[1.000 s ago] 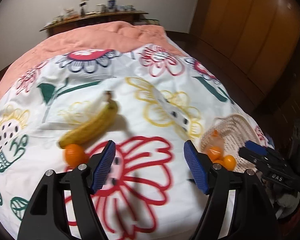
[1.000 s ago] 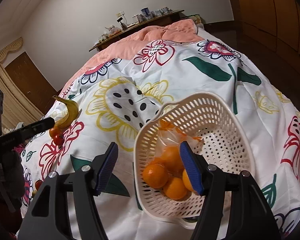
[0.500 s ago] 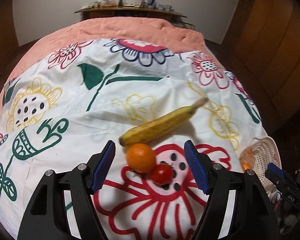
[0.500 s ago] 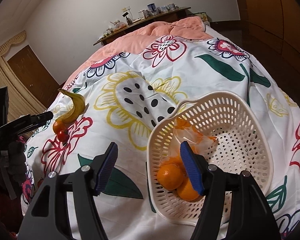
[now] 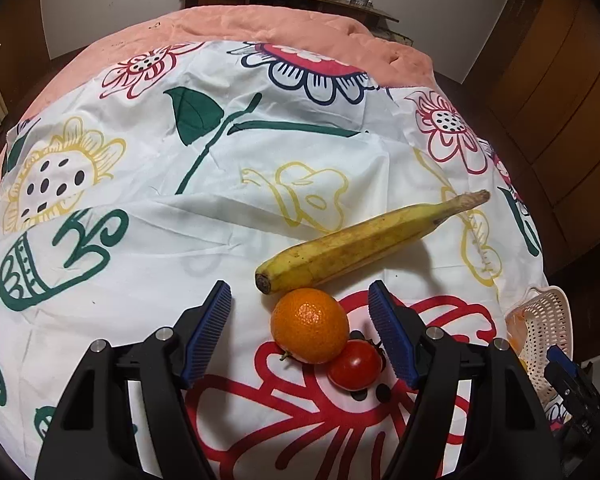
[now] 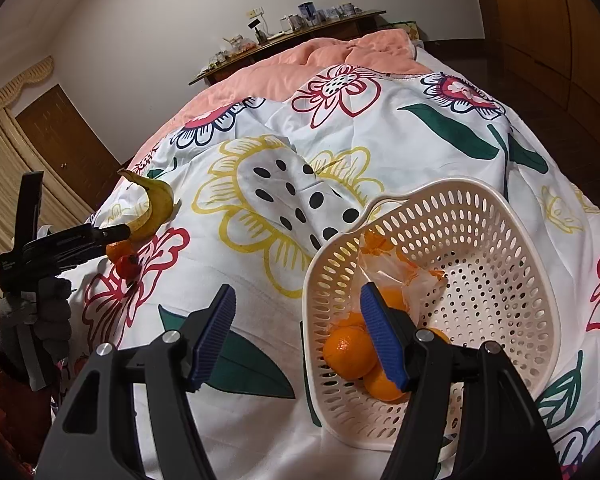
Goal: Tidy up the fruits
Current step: 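Move the left tool to another orange and grasp it while the right tool moves toward the banana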
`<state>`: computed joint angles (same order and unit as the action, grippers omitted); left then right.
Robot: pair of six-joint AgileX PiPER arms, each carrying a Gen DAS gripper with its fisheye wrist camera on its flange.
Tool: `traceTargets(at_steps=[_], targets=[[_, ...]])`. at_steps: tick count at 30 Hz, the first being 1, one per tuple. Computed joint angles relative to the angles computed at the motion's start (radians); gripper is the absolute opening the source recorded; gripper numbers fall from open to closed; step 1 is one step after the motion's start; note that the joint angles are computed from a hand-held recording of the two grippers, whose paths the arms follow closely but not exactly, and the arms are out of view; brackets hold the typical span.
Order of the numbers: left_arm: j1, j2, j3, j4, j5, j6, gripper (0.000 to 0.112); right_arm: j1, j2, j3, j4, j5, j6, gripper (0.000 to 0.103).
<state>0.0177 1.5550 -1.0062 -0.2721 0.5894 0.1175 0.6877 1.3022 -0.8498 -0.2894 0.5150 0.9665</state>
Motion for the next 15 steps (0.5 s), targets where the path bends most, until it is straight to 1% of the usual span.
traceTargets(at_steps=[6,8,11,13,14,15], targets=[[-0.02,0.003,0.015,0.04,-0.032,-0.029,0.071,0.007,0.011,-0.005,0.001,-0.001,0.004,0.065],[-0.026,0.0,0.024,0.056,-0.047,-0.04,0.068,0.01,0.016,-0.01,0.001,0.0,0.003,0.065],[-0.059,-0.011,0.05,0.158,-0.085,-0.12,0.062,0.018,0.023,-0.02,-0.003,0.004,0.006,0.065],[-0.082,-0.02,0.068,0.224,-0.105,-0.168,0.055,0.021,0.025,-0.026,-0.004,0.007,0.007,0.065],[-0.086,-0.024,0.074,0.223,-0.11,-0.16,0.053,0.023,0.027,-0.028,-0.005,0.007,0.007,0.065],[-0.082,-0.025,0.075,0.196,-0.108,-0.13,0.048,0.025,0.03,-0.031,-0.006,0.008,0.008,0.065]])
